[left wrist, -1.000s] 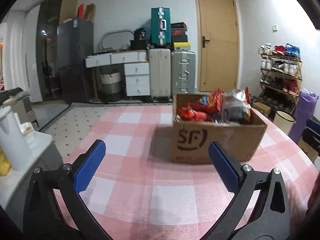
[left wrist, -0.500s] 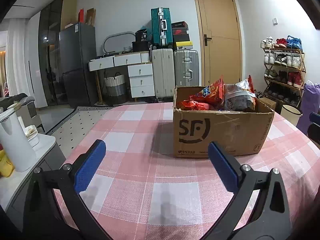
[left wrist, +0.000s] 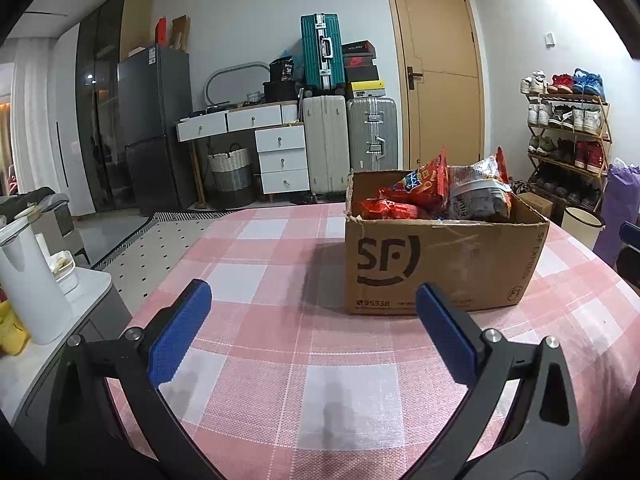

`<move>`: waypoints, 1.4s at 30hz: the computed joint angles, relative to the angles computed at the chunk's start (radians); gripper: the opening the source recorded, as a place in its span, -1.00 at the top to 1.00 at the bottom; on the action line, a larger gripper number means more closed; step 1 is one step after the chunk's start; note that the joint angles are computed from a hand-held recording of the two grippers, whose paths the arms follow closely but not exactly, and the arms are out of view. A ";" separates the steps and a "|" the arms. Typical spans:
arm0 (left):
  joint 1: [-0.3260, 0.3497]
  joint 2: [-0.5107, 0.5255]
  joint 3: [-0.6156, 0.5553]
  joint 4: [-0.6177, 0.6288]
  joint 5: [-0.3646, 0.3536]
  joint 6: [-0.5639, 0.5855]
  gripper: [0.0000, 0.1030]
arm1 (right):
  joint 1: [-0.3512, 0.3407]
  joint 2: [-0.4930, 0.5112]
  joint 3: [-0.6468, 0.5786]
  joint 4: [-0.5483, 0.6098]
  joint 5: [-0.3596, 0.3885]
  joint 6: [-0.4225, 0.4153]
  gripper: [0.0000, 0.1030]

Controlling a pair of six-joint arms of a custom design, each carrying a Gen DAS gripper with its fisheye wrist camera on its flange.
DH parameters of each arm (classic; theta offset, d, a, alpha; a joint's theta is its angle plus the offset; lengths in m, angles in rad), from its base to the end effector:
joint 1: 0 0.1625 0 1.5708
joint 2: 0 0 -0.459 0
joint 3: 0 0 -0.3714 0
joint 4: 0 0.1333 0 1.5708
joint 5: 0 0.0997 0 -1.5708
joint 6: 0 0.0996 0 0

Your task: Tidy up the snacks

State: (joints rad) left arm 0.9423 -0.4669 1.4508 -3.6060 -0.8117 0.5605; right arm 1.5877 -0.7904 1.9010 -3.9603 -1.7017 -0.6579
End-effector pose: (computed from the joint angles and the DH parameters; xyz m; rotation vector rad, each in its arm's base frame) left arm -0.2646 -0.7074 0.1105 0.7840 2.0387 -1.2626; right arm 0.1306 -0.6090 0.2230 0.6255 -2.1061 1.5035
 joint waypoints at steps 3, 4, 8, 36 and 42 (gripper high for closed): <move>0.000 0.002 -0.003 -0.001 0.001 0.002 -0.98 | -0.001 0.000 0.000 -0.001 0.003 0.001 -0.99; 0.000 0.002 -0.002 -0.002 0.000 0.002 -0.98 | -0.001 0.000 0.000 -0.001 0.003 0.001 -0.99; 0.001 0.002 -0.002 -0.001 -0.002 0.001 -0.98 | 0.001 0.003 -0.001 -0.003 0.003 0.003 -0.99; 0.012 0.009 -0.009 0.002 -0.007 -0.013 -0.98 | 0.000 0.007 -0.002 -0.008 0.005 0.005 -0.99; 0.013 0.009 -0.009 0.000 -0.009 -0.012 -0.98 | 0.000 0.008 -0.002 -0.008 0.004 0.005 -0.99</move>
State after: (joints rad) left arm 0.9555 -0.4580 1.4419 -3.6057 -0.8207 0.5489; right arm 1.5881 -0.7828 1.8991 -3.9681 -1.6975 -0.6527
